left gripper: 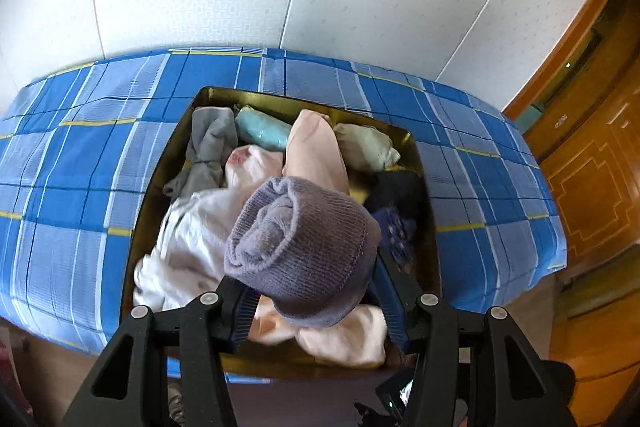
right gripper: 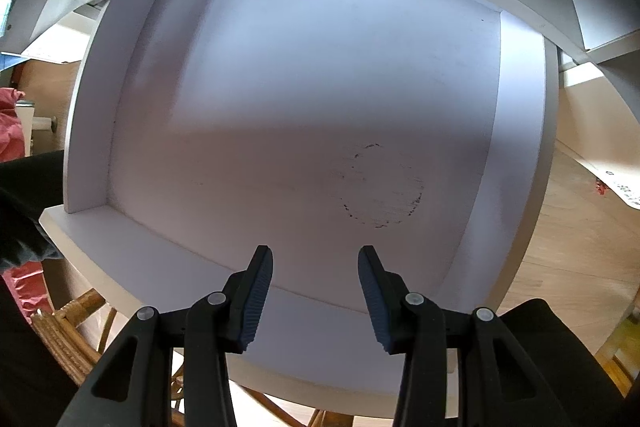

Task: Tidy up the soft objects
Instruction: 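Carry the grey knit hat to the gold tray and open the left tool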

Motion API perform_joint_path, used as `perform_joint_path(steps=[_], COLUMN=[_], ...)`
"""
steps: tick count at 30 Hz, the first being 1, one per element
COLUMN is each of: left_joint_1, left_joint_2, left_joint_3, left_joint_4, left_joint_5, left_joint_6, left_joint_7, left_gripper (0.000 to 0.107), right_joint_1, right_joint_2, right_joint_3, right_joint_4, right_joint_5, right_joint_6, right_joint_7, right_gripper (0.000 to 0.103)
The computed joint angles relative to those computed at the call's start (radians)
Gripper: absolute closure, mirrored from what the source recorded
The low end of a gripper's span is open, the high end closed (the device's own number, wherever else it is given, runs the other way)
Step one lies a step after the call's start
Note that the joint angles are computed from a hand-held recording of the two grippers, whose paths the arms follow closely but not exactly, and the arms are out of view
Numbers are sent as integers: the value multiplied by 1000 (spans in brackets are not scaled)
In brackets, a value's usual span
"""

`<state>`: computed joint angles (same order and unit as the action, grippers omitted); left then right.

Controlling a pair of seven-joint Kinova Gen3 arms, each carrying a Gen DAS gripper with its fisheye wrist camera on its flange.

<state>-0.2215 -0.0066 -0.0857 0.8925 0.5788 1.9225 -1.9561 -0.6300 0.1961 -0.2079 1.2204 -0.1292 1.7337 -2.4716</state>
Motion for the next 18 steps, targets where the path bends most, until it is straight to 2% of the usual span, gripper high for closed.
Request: perform_joint_path(steps=[9,11,15,17,18], left_joint_1=[37,57,88,80,78], left_joint_2=[77,88,84,72,63], left_joint_3=[58,76,92,83,80], left_joint_4=[-31,-35,-18,1,10], left_joint_5=[-56,-104,-187,-183,-186], left_joint_6=[-50,-62,-105,-122,-133], left_joint_7=[113,118,110,109,107], left_gripper=[53,53,37,31,30], right_joint_1=[9,10,17,28,29], right_joint_2=[-2,-6,-10,-17,-18], right_joint_3=[2,1,1,4,4], right_joint_4=[-16,-5,5,6,6], right_joint_5=[-23,-28,-38,-44,-45], right_joint_6=[-15,-28,-39,-34,-33], right_joint_7=[-6,-8,-5,6,6], right_gripper=[58,58,58,58,58])
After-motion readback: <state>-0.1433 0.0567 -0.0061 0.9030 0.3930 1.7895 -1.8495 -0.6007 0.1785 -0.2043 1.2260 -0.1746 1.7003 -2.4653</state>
